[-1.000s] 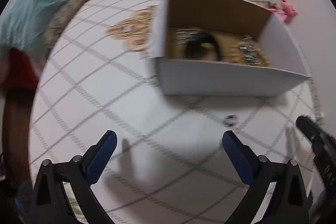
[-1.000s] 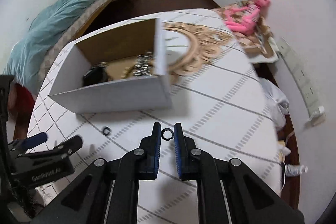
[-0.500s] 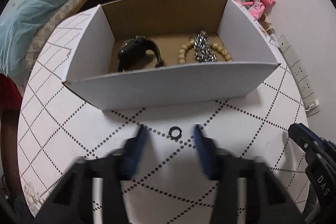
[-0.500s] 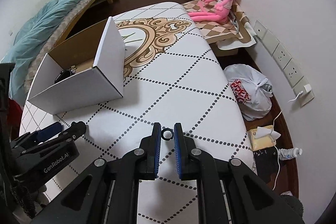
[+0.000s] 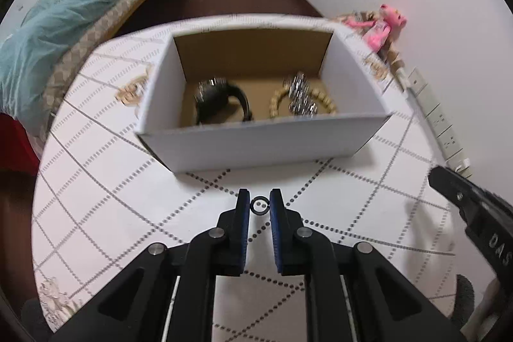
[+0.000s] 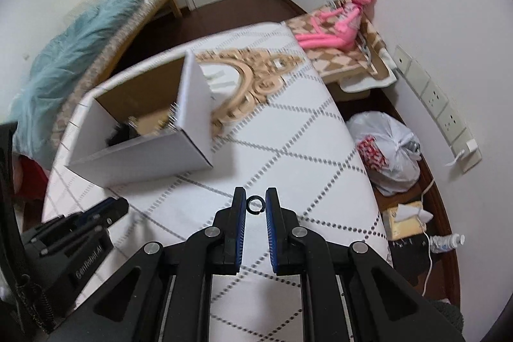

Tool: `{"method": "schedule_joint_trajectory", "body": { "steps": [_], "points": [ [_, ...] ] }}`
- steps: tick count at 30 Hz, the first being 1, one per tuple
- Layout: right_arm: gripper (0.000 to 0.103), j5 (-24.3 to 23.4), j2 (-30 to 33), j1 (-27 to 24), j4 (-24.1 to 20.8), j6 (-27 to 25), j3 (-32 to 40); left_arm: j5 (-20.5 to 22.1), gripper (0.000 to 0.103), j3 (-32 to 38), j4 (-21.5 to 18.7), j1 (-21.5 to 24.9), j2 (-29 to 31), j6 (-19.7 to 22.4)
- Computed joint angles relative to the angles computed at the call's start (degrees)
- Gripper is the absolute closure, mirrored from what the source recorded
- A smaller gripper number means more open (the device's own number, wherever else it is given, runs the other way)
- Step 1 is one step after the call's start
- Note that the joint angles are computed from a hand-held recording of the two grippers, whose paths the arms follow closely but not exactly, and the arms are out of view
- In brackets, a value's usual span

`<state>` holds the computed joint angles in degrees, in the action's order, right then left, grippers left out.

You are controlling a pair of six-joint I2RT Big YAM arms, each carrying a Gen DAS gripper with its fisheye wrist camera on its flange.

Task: Organize jewelry
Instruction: 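Carry both black rings into the white box and open both tools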

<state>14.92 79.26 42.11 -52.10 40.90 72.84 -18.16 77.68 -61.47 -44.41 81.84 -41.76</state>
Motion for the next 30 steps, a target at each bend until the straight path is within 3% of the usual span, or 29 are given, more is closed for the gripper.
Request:
{"method": "schedule_joint_trajectory", "body": {
  "steps": [4,9,11,16,22,26,29,30],
  "points": [
    [0.09,-0.4,-0.6,0.2,1.1,-2.0,3.3,-2.8,0.093,1.5,-0.7,0.1,-2.5,1.8],
    [0.09,-3.9,2.3,-0.9,2.1,-4.5,9.2,-2.9,0.093,5.0,-0.3,2.3,-2.9,4.2],
    [0.09,-6.0,3.9,-1.6,2.1,-5.0,11.4,-0.7,0.093,6.5,-0.1,4.1,-2.3,4.9],
    [0.09,-15.5,10.8,-4.7,0.4,-5.8,19.1,13.7,0.093,9.8,-0.2,11.0,0.3,5.6],
    [0.09,-25.3,21.2,-7.3,-6.5,-7.7,30.8,23.7,0.093,16.2,-4.3,16.5,6.7,7.2],
    [0.09,-27.8,27.0,-7.8,-12.7,-8.5,38.4,26.7,0.091,20.2,-8.2,18.4,9.9,6.9],
    [0.088,-29.4,29.5,-8.2,-15.7,-8.6,41.6,23.8,0.087,22.9,-12.2,18.7,11.4,6.4],
    [0.082,-28.9,29.7,-8.3,-16.1,-8.3,42.0,22.6,0.084,23.4,-13.0,18.8,11.5,6.3]
  ]
}}
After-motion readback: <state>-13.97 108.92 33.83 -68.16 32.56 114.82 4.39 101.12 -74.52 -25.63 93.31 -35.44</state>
